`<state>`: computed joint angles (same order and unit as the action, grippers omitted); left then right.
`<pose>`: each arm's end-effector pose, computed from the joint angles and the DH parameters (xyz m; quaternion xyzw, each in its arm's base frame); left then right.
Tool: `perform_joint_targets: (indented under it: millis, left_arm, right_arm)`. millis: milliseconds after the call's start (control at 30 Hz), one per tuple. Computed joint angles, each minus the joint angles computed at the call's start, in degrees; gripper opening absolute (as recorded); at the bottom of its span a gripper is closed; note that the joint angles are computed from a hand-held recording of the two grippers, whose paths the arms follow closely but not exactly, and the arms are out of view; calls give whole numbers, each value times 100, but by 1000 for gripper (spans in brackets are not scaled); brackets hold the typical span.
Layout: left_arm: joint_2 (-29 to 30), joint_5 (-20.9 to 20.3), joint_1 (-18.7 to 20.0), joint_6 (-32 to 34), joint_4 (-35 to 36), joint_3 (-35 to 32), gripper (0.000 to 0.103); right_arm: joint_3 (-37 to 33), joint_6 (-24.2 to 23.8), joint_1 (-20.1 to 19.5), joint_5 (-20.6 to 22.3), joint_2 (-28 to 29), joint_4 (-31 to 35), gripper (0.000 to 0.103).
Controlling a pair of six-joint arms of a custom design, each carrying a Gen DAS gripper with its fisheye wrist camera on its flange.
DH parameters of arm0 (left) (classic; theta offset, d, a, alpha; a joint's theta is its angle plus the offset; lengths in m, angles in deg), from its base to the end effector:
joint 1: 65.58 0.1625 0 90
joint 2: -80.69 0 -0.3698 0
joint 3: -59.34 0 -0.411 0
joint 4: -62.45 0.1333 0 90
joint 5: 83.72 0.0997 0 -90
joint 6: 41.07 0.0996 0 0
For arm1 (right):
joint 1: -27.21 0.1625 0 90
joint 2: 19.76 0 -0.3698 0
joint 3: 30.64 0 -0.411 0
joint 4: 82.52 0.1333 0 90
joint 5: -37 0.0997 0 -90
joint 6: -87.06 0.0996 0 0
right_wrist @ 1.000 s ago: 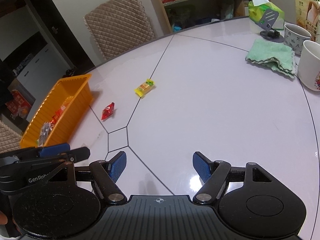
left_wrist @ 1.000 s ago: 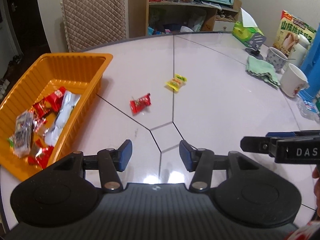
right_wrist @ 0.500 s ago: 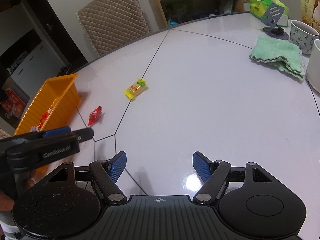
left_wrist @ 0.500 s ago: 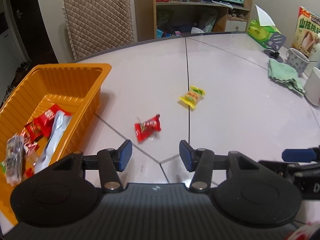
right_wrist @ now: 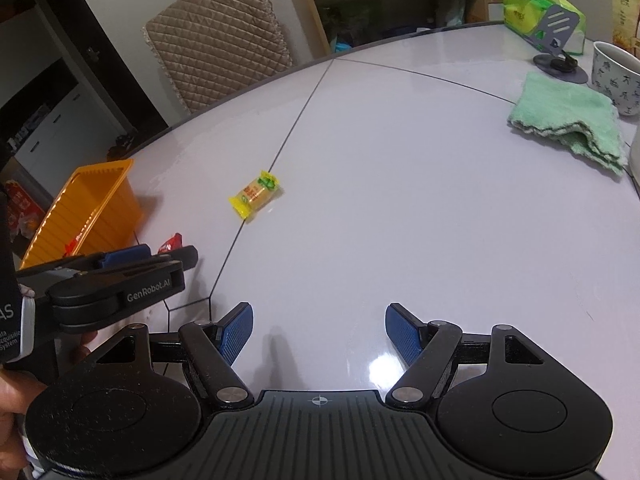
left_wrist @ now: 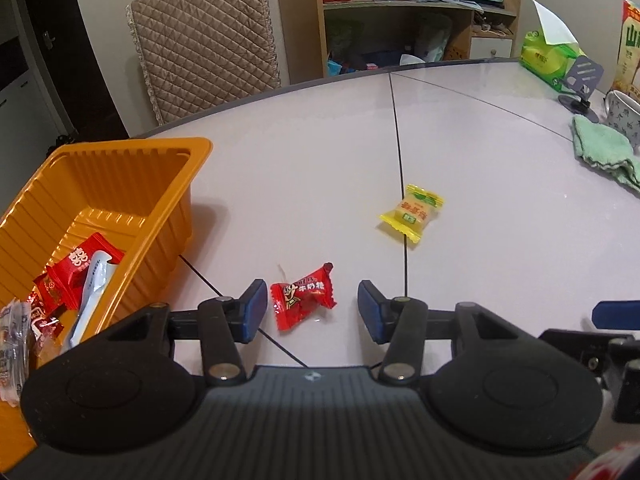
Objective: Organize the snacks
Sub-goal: 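Grasp the red candy with the left tool while the right tool grasps the yellow candy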
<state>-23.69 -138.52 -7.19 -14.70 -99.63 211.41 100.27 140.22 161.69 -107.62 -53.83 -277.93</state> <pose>0.0003 -0.3633 0.1838 0.3957 0.8459 -0.2147 0.2860 0.2926 -0.2236 -0.0806 -0.1012 -0.8809 0.3881 0.2513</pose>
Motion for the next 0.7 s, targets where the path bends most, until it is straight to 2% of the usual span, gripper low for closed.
perform_joint_targets:
  millis: [200, 367, 700]
  left_arm:
    - [52, -144, 158, 1, -64, -58, 30]
    - [74, -251, 204, 74, -120, -96, 21]
    - [298, -212, 231, 10, -322, -297, 21]
  right_arm:
    - [-148, -612, -167, -45, 210, -501, 73]
    - [-332, -1232, -291, -60, 399, -961, 73]
    - [-1000, -3041, -707, 100, 1001, -2272, 73]
